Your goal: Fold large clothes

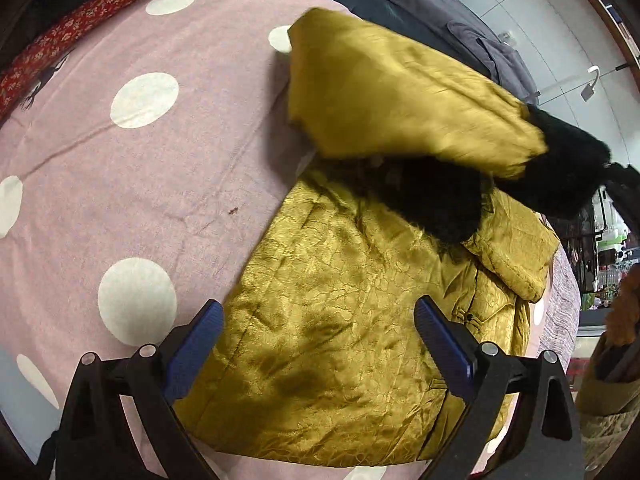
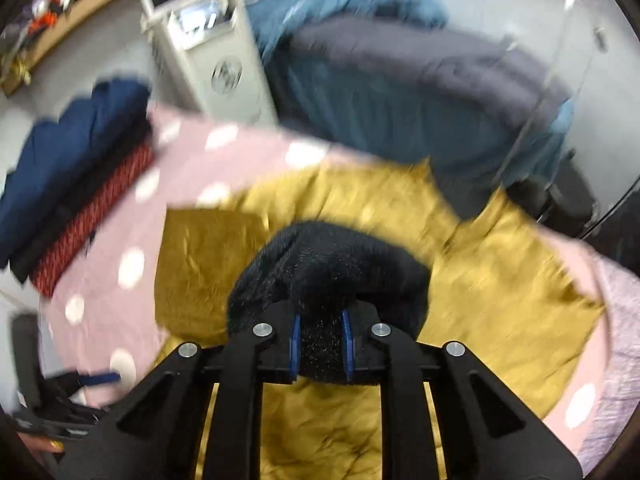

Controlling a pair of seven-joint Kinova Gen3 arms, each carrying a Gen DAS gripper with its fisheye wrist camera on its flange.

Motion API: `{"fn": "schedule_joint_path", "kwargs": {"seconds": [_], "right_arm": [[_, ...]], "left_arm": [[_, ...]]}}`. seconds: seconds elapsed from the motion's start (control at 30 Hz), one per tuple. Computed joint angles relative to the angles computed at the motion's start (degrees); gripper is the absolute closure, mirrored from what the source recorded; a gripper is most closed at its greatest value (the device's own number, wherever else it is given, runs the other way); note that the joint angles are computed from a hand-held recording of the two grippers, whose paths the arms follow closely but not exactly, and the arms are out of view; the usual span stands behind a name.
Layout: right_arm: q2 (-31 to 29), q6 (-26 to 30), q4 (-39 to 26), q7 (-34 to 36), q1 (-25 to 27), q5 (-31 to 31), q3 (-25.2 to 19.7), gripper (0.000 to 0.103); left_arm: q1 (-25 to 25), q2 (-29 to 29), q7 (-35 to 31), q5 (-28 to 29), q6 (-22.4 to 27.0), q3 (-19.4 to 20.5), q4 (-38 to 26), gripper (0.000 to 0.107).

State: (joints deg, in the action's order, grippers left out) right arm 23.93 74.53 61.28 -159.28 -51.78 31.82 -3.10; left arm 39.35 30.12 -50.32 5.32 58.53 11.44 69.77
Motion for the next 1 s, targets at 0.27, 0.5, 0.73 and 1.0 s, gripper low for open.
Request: {"fn": "schedule_joint_path", "kwargs": {"seconds": [0.27, 0.5, 0.73, 1.0], "right_arm": [[-10.8, 3.9, 16.8, -12.4, 6.2, -3.0, -1.3, 0.087], [-12.6, -0.9, 25.6, -12.7, 12.8, -9.5, -5.1, 0.087], [-9.7, 0.6, 26.4, -12.3, 14.6, -11.0, -6.8, 0.068], [-11.2, 15.8, 22.2, -27.0, 4.9, -1.2, -3.6, 0.030]], "left_arm": [[1.4, 3.3, -3.0, -0.3, 2.6, 0.5, -5.3, 0.014], [3.1, 6.5, -4.6, -1.1, 7.0, -0.2, -10.9, 0.014], [5.2, 9.8, -6.9, -3.8, 11.1, -1.7, -18.0, 0.014], [8.3, 15.9, -11.4, -9.7, 13.8, -4.6, -33.7, 0.014]]}}
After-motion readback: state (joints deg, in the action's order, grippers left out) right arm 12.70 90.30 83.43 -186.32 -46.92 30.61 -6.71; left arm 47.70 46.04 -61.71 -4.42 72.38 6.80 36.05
